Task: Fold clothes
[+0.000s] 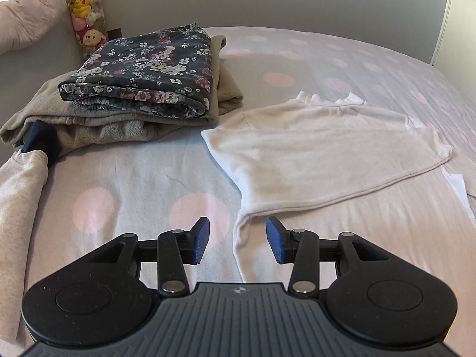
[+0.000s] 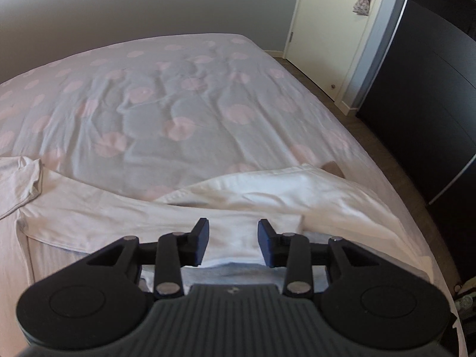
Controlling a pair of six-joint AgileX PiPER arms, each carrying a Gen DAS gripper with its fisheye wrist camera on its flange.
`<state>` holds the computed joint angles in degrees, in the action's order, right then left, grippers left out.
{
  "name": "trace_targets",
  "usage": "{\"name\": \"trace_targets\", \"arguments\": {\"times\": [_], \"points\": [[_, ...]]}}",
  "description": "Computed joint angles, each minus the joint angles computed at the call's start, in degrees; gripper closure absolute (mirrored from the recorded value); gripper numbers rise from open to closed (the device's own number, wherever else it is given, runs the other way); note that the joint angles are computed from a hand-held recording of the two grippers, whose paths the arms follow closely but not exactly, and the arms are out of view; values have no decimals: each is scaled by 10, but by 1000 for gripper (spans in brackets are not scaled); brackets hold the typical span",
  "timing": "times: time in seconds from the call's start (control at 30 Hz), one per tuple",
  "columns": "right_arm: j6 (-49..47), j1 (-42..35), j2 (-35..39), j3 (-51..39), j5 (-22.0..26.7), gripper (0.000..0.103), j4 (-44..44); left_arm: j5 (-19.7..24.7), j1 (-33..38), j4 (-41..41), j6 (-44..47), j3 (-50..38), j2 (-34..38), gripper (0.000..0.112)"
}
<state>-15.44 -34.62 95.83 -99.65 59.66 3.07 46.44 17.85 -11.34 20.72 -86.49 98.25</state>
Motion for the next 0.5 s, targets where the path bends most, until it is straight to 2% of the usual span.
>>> {"name": "trace_targets", "arguments": {"times": [0.2,0.43,0.47,0.5], "points": [[7,-78,35,-31,24,63,56,8,-31,36,-28,3,-14,72],[34,-93,81,-43,26,65,90,8,-81,73,-35,-2,-23,72],[39,-94,84,-40,22,68,92,10,-86,76,-36,-4,-22,72],[42,-94,87,-39,19,82,94,11,-89,77,-39,-7,-20,72]]}}
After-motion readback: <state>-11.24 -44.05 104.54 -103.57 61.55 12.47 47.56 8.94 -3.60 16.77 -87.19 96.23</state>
